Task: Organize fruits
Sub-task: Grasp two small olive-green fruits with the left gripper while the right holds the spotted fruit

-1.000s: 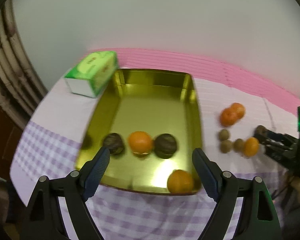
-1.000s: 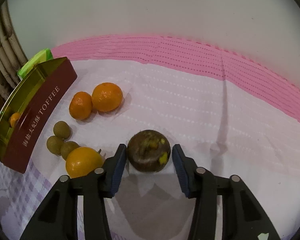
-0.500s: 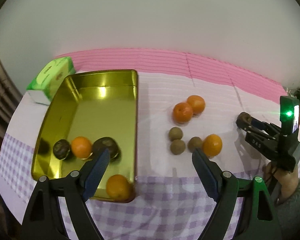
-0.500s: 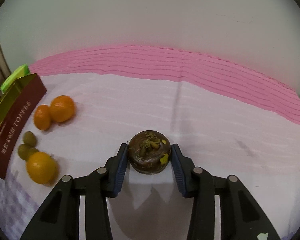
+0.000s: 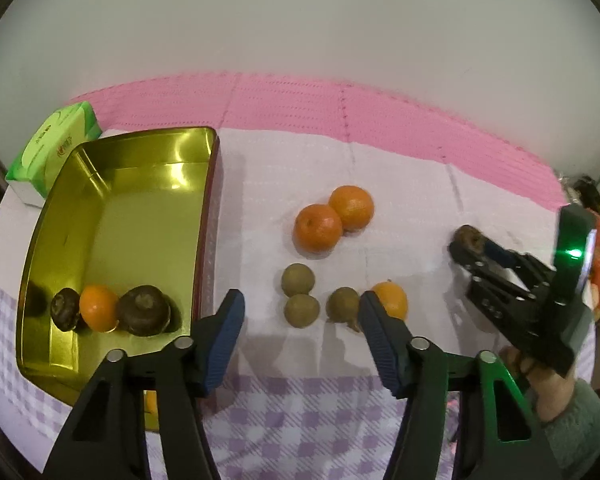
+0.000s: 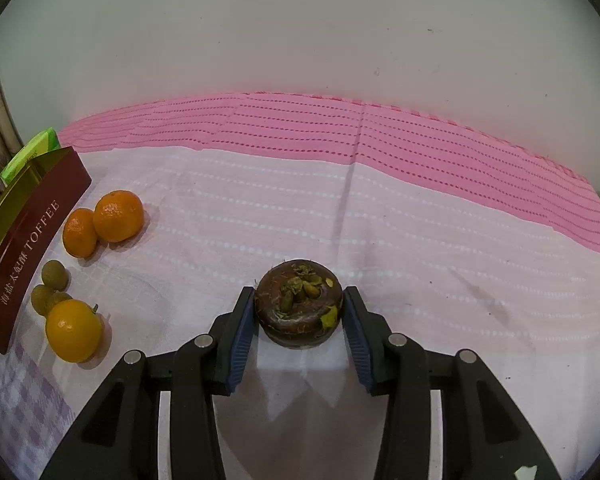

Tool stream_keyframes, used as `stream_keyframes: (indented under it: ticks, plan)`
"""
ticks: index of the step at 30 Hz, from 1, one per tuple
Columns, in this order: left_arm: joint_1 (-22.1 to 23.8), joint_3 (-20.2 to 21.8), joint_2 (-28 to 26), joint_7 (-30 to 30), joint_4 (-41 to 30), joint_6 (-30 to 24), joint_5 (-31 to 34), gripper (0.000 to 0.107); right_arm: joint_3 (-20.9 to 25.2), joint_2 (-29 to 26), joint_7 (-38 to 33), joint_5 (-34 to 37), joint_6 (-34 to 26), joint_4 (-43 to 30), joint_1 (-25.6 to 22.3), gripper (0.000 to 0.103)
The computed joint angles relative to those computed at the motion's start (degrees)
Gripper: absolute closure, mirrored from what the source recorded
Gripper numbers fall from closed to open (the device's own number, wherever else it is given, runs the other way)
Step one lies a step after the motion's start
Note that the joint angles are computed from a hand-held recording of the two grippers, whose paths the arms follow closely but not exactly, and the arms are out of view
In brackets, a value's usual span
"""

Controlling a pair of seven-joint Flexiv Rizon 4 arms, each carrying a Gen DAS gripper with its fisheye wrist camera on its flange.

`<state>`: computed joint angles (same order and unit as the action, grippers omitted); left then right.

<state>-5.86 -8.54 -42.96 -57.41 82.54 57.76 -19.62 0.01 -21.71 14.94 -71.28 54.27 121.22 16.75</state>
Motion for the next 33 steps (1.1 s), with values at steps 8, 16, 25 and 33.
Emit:
stream_keyframes:
  ticks: [8,16,25,33]
  plan:
    - [-1.6,2.0,-4.8,-6.5,-8.7,-9.3,1.9,0.072,0.0,0.3,0.2,-0.4,0.5,0.4,-0.3,0.06]
    - [-2.9,3.3,-8.6,-10.1,-15.0,-13.5,4.4,0.072,0.0,0.8,1.7,-1.7,1.8,1.0,-0.9,0.06]
    - [-3.5,3.8,-9.7,-11.2,-15.9,-13.8,6.7,0.073,0.1,0.8,2.1,-2.1,2.2,1.1,-1.2,0.059]
    - [-3.7,4.1,-9.2,-10.8,-14.6,-12.1,8.0,0.081,0.2,0.8,2.0,-1.8,1.9,1.1,-1.1,0.059]
